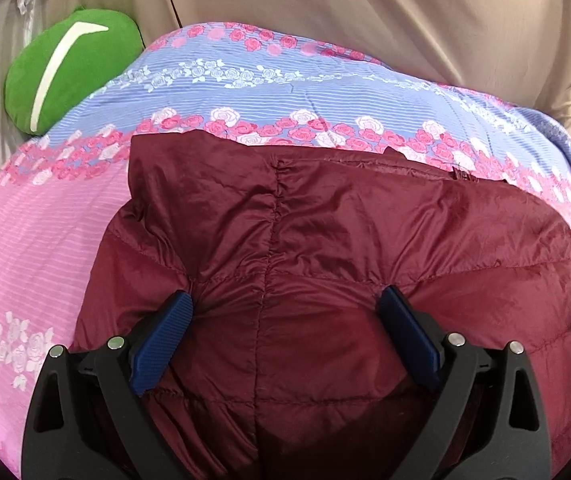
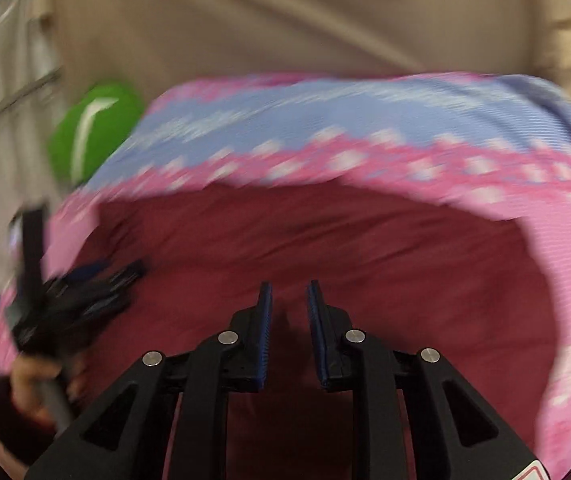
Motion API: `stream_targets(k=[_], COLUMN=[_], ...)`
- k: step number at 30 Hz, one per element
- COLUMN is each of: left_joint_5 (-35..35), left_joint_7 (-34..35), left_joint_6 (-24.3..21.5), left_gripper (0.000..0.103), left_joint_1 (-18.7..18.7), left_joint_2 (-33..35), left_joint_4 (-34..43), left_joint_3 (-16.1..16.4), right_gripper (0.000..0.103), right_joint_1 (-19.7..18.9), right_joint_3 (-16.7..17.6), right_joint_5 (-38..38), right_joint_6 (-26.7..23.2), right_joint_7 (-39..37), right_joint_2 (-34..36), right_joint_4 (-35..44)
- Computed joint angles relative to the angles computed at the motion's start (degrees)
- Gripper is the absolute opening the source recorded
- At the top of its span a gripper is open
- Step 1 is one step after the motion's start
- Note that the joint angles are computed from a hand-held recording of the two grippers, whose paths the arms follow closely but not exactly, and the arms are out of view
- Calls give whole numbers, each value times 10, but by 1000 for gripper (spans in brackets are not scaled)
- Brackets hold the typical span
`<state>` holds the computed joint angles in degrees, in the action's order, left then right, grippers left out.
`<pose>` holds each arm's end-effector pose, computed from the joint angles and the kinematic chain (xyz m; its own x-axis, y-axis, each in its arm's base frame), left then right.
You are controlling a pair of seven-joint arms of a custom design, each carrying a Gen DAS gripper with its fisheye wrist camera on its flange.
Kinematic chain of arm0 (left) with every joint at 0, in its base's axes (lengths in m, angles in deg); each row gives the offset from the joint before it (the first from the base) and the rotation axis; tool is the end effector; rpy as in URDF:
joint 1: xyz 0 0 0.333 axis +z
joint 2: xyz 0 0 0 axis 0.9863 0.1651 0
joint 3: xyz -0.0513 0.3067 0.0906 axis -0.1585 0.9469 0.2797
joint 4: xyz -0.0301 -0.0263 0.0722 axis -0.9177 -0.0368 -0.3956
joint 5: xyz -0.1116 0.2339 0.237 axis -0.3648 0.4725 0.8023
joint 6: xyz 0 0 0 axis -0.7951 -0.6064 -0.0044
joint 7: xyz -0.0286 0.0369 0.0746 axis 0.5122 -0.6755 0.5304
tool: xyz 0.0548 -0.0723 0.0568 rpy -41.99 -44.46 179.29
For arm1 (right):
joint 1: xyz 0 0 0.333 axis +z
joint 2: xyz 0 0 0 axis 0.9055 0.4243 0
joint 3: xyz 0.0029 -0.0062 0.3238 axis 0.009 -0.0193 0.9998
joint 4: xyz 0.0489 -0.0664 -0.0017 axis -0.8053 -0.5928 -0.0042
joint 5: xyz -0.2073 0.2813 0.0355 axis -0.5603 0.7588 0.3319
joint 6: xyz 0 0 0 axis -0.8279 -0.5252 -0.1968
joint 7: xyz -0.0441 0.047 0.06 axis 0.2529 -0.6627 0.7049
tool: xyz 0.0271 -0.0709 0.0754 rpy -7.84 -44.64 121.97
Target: Fold large clothes
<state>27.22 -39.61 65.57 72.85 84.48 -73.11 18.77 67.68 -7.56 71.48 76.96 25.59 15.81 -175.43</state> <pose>0.5580 -0.1522 0.4228 0.4426 -0.8951 0.0535 -0.5900 -0.3356 -0.7344 0.6268 0.0627 0.4475 0.6466 -0.7357 -0.2014 -0.6032 -0.3316 -0.7253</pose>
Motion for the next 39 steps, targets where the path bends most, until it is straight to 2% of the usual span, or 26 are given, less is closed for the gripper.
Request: stream_targets(k=[2,3,4,7,9,12,14,15,16,17,18,21,23,25,26,28,30,32,34,36,39], left_joint_5=[-6,-3,2,23,37,54,58,41,33,31,26,29,19,-40,-61,-109,-143,-183,-206,-185,-155], left_joint_7=[2,-4,-9,-27,-42,-69,-85,-82,-86,-93,-102,-119,-94,-19,8,58,83,107,116,94,77], left_joint_6=[5,15,21,16,16,20,11,-10,-8,-3,8,46,67,90,101,110,124,120,139,135,105], left_gripper=[93,93,93,93,93,93,93,93,93,93,93,93,93,93,93,93,93,93,93,95,97], left_joint_1=[3,5,7,9,13,23,29,30,36,42,50,73,80,82,83,84,85,86,88,74,52], left_joint_2=[-5,-12,-17,-40,-54,-80,-102,-116,-130,-142,-157,-181,-168,-130,-110,-64,-26,4,26,38,50], left_joint_4=[-8,-17,-25,-51,-69,-100,-122,-134,-148,-158,-168,-169,-143,-104,-85,-45,-16,4,13,23,40], left_joint_3=[0,2,2,0,-2,-5,-10,-13,-13,-13,-10,-8,-9,-6,-4,-3,3,8,19,37,49], right_gripper=[16,16,15,9,1,0,0,2,17,17,17,17,17,17,16,16,16,16,14,10,7], right_joint_1=[14,19,16,-5,-29,-64,-65,-57,-46,-40,-51,-81,-67,-46,-35,-4,17,33,64,58,32], right_joint_3=[10,14,11,-16,-34,-56,-62,-67,-73,-78,-62,-20,-10,-8,-7,-4,-4,-1,-26,-17,11], right_joint_5=[7,27,41,51,56,58,52,34,2,-21,-7,60,70,60,47,2,-62,-137,-174,-214,-202], right_joint_6=[24,52,53,43,34,37,112,170,215,246,245,168,107,64,47,47,22,30,38,8,-4], right_joint_7=[-41,-72,-87,-67,-46,-17,1,21,60,90,79,15,-11,-7,1,40,99,168,211,255,253], right_joint_2=[-22,-29,-33,-38,-29,-22,-18,-13,-7,-6,-14,-47,-63,-54,-41,0,59,113,141,179,195], right_joint_4=[-54,-78,-88,-93,-83,-81,-91,-97,-101,-104,-104,-91,-76,-48,-26,26,101,156,181,225,238])
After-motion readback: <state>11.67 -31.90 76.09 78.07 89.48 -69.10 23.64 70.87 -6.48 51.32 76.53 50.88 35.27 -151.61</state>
